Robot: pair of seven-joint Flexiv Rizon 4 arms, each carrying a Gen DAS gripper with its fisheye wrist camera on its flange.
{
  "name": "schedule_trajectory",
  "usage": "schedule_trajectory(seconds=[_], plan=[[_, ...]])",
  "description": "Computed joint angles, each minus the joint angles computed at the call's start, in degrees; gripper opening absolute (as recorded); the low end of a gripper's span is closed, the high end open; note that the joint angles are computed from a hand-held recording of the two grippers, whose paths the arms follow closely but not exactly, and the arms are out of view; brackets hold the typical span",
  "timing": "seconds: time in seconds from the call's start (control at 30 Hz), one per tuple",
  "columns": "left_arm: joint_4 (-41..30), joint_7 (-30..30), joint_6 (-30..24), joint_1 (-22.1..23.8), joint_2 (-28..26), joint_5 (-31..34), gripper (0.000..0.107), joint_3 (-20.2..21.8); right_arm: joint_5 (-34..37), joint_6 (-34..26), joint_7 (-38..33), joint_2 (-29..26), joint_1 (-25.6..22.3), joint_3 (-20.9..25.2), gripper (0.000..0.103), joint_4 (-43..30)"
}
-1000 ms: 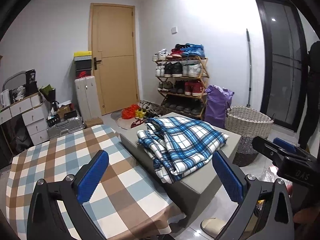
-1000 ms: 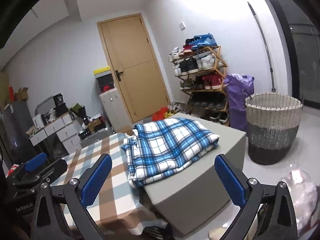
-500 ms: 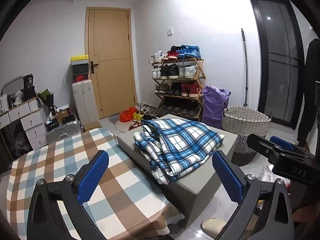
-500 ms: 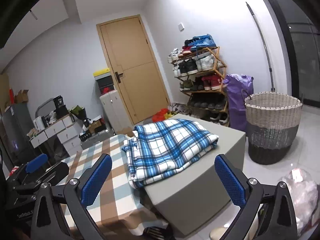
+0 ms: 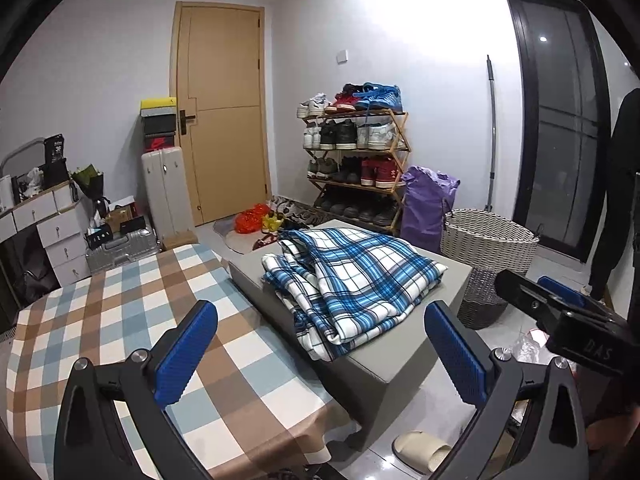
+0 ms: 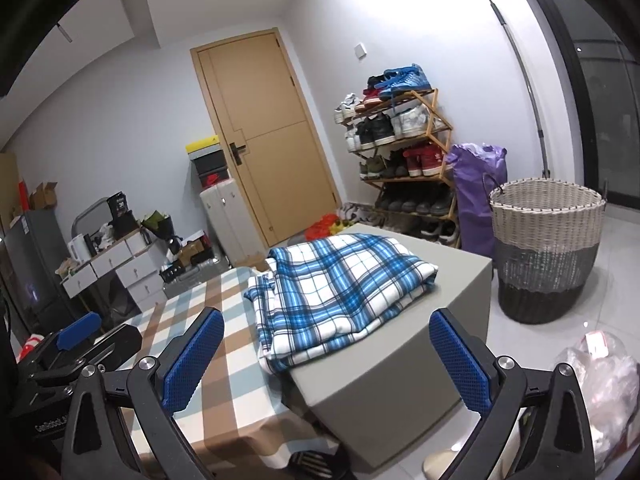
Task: Fold large clothes
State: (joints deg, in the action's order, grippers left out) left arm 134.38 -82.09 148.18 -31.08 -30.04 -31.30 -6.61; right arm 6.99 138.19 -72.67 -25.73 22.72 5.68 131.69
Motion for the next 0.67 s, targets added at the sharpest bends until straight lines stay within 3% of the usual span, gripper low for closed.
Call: schedule_trajectory(seconds=[0.67], plan=[[-0.55,0.46,2.21,-0.50,-0.90,-1.20,0.101,-0.19,-0.18,0.39,-0.68,-0.06,-0.07,-0.13,0.103,0.42]])
